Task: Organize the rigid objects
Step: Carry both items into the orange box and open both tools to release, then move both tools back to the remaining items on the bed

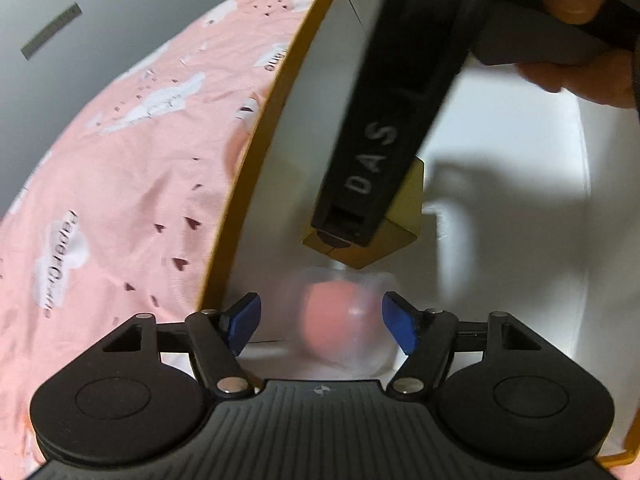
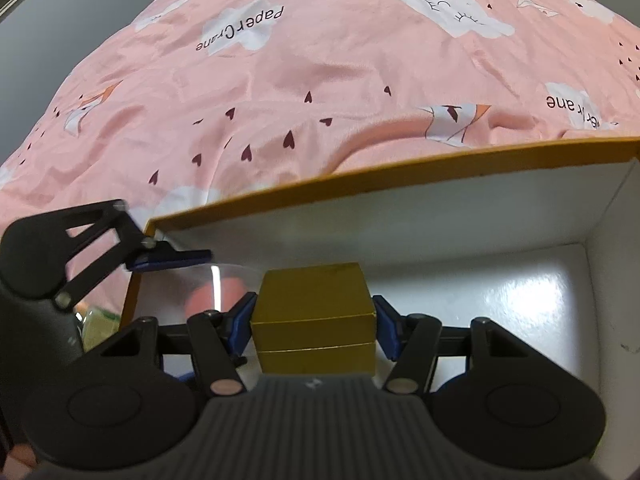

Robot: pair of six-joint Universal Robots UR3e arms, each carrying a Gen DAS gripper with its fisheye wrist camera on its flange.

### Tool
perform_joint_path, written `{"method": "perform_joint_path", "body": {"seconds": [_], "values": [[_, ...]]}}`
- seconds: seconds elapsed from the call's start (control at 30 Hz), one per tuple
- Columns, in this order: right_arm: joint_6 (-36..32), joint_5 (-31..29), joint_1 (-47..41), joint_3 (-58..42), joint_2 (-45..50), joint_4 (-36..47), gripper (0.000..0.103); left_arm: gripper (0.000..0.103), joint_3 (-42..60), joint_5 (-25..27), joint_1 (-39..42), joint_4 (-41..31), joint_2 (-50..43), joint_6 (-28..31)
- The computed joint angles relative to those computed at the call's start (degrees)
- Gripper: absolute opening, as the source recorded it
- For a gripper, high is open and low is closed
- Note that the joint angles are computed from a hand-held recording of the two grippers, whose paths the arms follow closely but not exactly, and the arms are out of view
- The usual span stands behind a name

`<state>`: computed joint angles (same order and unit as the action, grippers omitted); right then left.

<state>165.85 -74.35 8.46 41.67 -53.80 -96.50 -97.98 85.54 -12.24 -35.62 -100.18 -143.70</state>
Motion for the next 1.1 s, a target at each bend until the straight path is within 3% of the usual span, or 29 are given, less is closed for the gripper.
{"method": "perform_joint_path", "body": {"seconds": [0.27, 0.37, 0.83, 0.87, 0.97, 1.1], "values": [[3.3, -2.1, 1.4, -0.9, 2.9, -3.6, 0.060, 0.086, -4.5, 0.0, 0.8, 2.8, 3.2, -0.4], [2.9, -1.7, 1.5, -1.0, 2.9, -3.1, 0.069, 0.086, -4.9, -0.3, 0.9, 2.8, 3.8, -1.2], [1.2, -0.8, -0.7, 3.6, -2.6, 0.4, 0.068, 0.085, -6.3, -2.5, 2.7, 2.2, 7.1, -4.6], [1.4, -0.5, -1.0, 4.0, -3.0, 0.8, 0.068, 0.085, -6.5, -2.8, 2.9, 2.2, 7.5, -4.9], [1.6, 1.8, -2.3, 3.3, -3.5, 5.2, 0.052, 0.085, -7.4, -4.3, 4.2, 1.7, 9.4, -5.4], [1.0, 0.7, -1.9, 4.7, -4.7, 6.7, 0.047, 0.085, -8.1, -5.2, 5.8, -1.2, 12.8, -6.9]]}}
